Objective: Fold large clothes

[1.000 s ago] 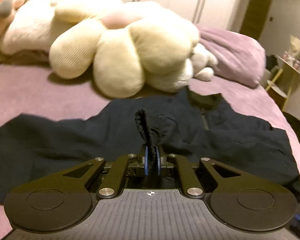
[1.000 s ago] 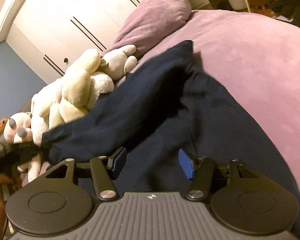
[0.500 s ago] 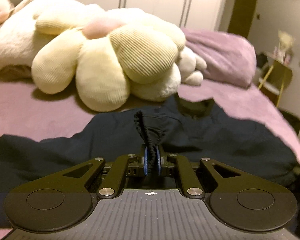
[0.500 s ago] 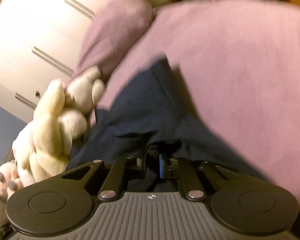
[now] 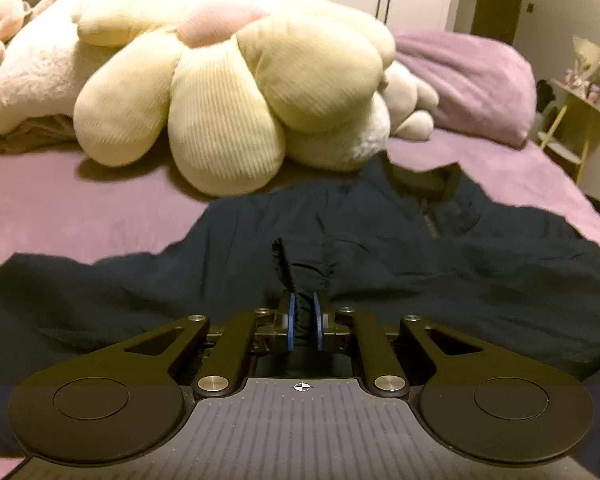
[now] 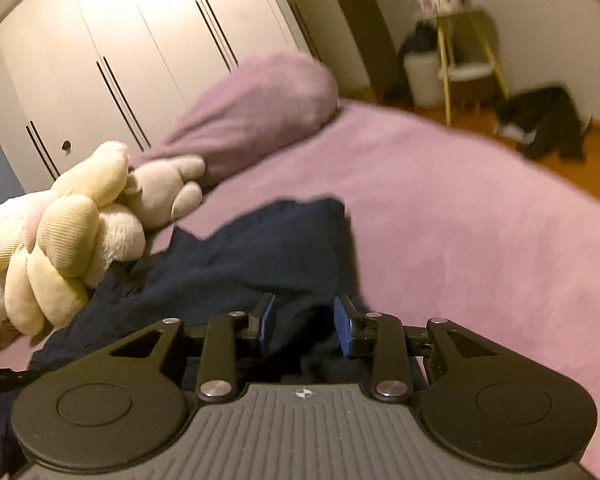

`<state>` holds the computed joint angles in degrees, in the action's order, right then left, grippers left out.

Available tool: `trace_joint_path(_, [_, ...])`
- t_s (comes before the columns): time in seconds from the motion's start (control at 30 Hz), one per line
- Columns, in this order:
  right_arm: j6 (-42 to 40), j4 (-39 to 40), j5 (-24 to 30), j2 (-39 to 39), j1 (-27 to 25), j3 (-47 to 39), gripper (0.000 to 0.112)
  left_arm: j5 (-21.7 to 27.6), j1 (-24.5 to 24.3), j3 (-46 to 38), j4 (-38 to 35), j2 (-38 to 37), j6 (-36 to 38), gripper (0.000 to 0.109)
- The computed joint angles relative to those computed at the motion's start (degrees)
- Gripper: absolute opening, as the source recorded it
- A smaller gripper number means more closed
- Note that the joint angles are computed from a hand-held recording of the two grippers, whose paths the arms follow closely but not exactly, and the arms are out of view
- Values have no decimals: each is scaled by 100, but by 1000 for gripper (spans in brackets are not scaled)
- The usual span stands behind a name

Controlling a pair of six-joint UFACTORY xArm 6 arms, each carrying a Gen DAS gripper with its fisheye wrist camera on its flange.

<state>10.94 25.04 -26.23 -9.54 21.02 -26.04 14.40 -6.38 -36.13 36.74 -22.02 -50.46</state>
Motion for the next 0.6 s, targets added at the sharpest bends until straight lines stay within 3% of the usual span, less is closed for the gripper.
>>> trace_joint_path(0.1, [-267,146,-21,132,178,-262,31,131,21,-9,70,-69,-17,12])
trace_joint_path(0.17, [-1179,984,154,418,484,-698,30,432,-4,-84,51,-15,-119,17])
trace_joint_path(0.2, [-1591,1318,249,601,606,-947,26,645,-30,-131,311,-7,-410,18])
trace_joint_path(0.27, [-1851,1398,381,821,703,-1232,24,1086,-149,-223,1391,-20,-1482,38])
trace_joint_path(0.3, [-2164,1624,418,959,793,-1414,23,1147,-205,-236,1834,-26,-1975,41])
trace_joint_path(0.4, [-3552,2856,445,1481,1109,-2148,23,907,-371,-407,2440,197,-2645,46])
trace_joint_path(0.47, [-4000,3235,439,1759,1214,-2521,23,589,-453,-601,2780,538,-2888,59])
trace_joint_path(0.53, [-4379,3459,387,2087,1333,-2913,23,616,-588,-826,3629,949,-3573,61])
trace_joint_path(0.6, [-5263,4069,299,2534,1506,-3465,23,932,-732,-960,3921,1285,-3909,60])
